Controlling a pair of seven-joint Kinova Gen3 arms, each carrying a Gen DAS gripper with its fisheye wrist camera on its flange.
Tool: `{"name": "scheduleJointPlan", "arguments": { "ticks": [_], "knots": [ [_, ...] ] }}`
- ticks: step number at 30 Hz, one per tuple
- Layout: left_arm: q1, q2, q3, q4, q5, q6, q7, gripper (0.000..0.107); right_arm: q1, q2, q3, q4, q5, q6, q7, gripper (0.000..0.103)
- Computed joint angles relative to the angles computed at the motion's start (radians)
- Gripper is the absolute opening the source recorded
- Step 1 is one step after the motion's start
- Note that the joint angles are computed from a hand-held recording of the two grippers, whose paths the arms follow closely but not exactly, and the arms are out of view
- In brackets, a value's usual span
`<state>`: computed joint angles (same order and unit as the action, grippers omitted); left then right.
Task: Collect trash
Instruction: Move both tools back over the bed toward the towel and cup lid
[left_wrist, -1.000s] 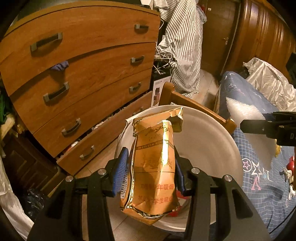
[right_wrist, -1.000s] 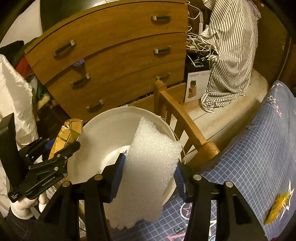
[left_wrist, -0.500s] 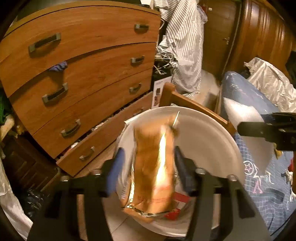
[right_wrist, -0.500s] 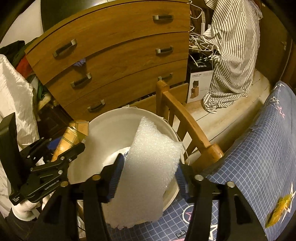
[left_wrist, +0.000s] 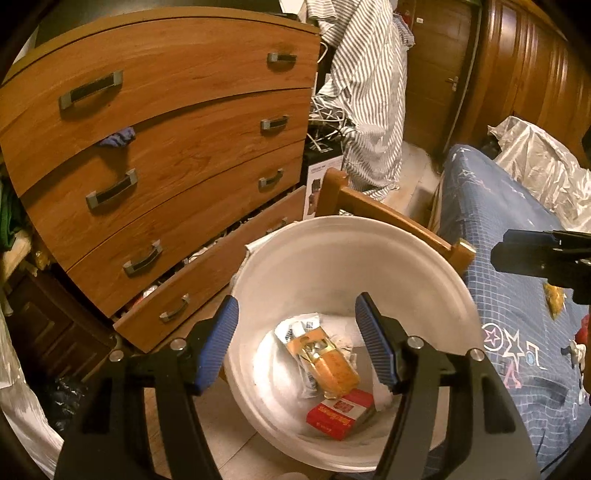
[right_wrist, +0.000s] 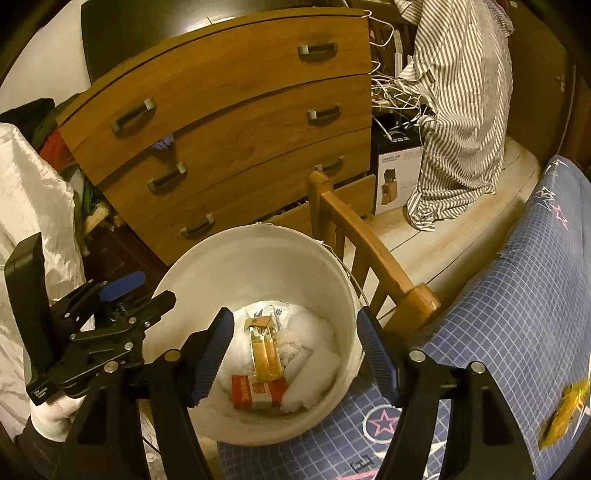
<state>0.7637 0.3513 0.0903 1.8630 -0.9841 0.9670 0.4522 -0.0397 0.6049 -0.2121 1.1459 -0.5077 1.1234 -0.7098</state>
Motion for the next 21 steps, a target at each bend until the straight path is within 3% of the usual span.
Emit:
{"name": "scheduleJointPlan", "arguments": {
  "ticks": [5,11,15,17,19,21],
  "knots": [
    [0.032,0.018,0.011,-0.030,-0.016,0.000,0.005,0.063,0.184,-0.084,-0.042,0.178,-0.167,-0.039,0.189,0.070],
    [0.099,0.099,0.016,-0.142,-0.025,-0.028,-0.055,0.063,0.462,-0.163,-0.013,0.400,-0.306,-0.035,0.433,0.070],
    [0.148,0.189,0.012,-0.274,-0.012,-0.073,-0.161,0.063,0.629,-0.132,0.087,0.475,-0.364,0.018,0.595,0.070],
    [0.170,0.240,0.004,-0.351,0.014,-0.103,-0.243,0.063,0.680,-0.109,0.176,0.488,-0.388,0.034,0.672,0.070],
    [0.164,0.301,0.041,-0.435,0.020,-0.121,-0.324,0.063,0.742,-0.078,0.219,0.478,-0.398,0.045,0.707,0.070],
    [0.135,0.368,0.120,-0.526,0.005,-0.117,-0.406,0.063,0.818,-0.048,0.241,0.461,-0.406,0.035,0.740,0.070]
  ]
}}
